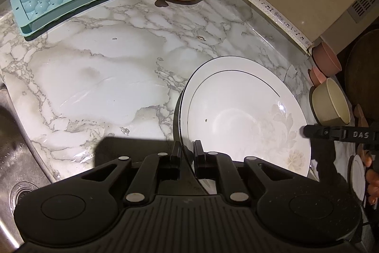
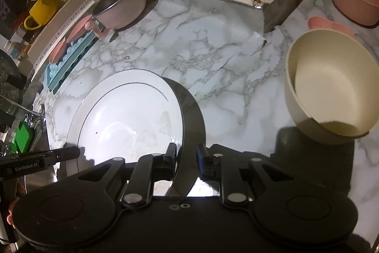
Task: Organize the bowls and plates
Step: 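Lower the oval plate onto the counter and open both grippers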
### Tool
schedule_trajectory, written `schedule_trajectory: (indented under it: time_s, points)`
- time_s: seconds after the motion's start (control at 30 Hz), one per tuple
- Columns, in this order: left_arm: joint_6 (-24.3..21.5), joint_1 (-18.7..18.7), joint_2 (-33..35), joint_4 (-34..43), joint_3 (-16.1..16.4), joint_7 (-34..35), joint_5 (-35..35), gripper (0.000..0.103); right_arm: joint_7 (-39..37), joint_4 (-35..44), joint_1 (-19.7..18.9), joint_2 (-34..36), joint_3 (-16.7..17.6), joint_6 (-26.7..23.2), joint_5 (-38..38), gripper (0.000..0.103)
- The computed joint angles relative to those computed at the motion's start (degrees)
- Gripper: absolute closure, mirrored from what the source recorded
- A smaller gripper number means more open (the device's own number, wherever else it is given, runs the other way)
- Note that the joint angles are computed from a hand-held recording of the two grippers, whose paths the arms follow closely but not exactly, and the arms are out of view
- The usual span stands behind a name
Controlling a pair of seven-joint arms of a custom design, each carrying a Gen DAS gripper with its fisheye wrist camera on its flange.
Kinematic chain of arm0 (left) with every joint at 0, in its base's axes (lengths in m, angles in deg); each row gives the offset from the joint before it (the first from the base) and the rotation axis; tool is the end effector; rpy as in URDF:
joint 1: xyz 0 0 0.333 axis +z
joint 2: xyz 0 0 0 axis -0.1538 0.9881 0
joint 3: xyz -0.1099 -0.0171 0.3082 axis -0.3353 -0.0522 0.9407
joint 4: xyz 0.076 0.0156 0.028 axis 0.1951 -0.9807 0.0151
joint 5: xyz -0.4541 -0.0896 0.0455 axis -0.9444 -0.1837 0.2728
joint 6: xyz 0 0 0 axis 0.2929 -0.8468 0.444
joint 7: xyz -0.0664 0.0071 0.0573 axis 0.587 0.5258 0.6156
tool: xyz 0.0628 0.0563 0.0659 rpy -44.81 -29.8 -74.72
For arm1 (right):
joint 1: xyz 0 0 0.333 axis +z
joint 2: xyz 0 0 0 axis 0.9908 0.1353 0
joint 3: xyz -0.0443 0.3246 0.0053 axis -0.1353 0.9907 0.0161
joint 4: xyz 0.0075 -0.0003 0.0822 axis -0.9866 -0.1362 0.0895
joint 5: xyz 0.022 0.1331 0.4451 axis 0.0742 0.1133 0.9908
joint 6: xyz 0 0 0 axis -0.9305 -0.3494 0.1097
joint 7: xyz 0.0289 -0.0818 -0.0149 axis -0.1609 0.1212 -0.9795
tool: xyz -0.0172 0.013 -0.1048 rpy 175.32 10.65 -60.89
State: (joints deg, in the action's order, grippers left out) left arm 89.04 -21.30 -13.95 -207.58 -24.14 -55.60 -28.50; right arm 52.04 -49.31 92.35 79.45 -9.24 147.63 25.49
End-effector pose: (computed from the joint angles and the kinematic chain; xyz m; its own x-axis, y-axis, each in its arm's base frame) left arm 0.3850 -0.2515 0.4338 0.3837 -0.8633 0.3278 -0.7777 -0.4935 -0.3893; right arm 0.5594 0.0697 0.4042 0.5254 -0.7885 -0.3197 -0.8235 -0.3768 -0.4241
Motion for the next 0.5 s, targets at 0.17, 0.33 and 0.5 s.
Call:
schedule_trajectory:
  time_s: [0.17,0.33,0.5]
  points:
    - [-1.1,0.1,-0.6,0.2,-0.5,-0.1,0.9,0.094,-0.4,-1.8,-0.1,-2.2,-0.6,1.6,0.5,0.077]
    - [-2.2,0.4,-2.0,0.1,-1.0,-0.6,2.1,0.094,-0.8,-3.7,0.1,-4.7,-1.7,2.2,1.2,0.068]
    - [-2.6,0.3,-4.5,-0.7,-1.4,-1.5,2.6,0.093,-1.8,-6.2,0.7,-8.6,-3.2,3.1,1.9,0.054]
